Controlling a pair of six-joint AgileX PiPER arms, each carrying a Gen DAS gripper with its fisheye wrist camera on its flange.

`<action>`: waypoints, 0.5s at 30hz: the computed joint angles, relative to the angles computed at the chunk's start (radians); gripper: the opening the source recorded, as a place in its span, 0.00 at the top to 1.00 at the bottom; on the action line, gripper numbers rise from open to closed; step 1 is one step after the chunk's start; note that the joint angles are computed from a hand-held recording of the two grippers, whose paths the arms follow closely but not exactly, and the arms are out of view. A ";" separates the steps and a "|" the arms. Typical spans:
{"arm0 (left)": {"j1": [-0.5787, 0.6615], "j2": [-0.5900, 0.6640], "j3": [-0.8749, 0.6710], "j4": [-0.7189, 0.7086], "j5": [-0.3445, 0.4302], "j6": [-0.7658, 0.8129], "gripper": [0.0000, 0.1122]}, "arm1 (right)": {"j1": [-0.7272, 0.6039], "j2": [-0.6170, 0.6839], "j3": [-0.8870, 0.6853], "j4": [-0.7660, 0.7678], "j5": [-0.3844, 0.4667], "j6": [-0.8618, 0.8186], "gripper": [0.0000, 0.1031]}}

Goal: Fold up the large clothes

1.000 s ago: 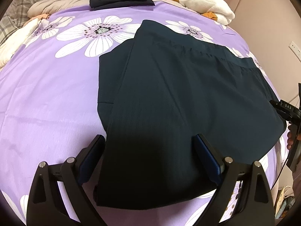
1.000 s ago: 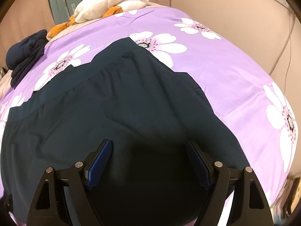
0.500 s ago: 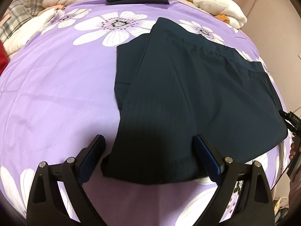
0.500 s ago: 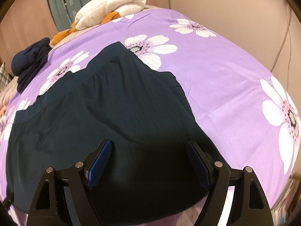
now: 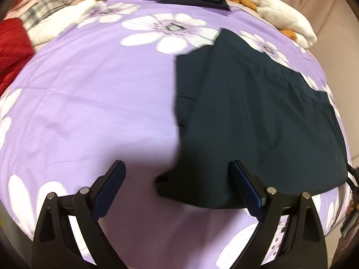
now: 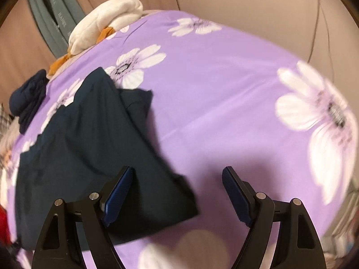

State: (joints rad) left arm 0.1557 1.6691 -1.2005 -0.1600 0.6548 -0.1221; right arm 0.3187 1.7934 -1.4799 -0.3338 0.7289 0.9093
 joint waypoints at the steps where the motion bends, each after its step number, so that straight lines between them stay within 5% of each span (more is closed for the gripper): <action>1: 0.007 -0.006 0.000 0.011 0.004 -0.018 0.16 | 0.004 -0.013 -0.008 -0.026 0.027 -0.001 0.22; 5: 0.027 -0.037 -0.007 -0.007 0.007 -0.044 0.17 | 0.037 -0.057 -0.005 -0.130 0.038 0.006 0.22; 10: -0.079 -0.029 -0.084 0.023 -0.011 -0.054 0.17 | 0.071 -0.051 -0.034 0.020 -0.057 -0.204 0.22; 15: -0.224 0.067 -0.212 0.131 0.048 -0.085 0.40 | 0.132 0.050 -0.163 0.187 -0.057 -0.412 0.22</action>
State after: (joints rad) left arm -0.0687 1.7361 -1.4129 -0.0292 0.7024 -0.2076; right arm 0.4505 1.8432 -1.6429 -0.1472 0.6716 0.4973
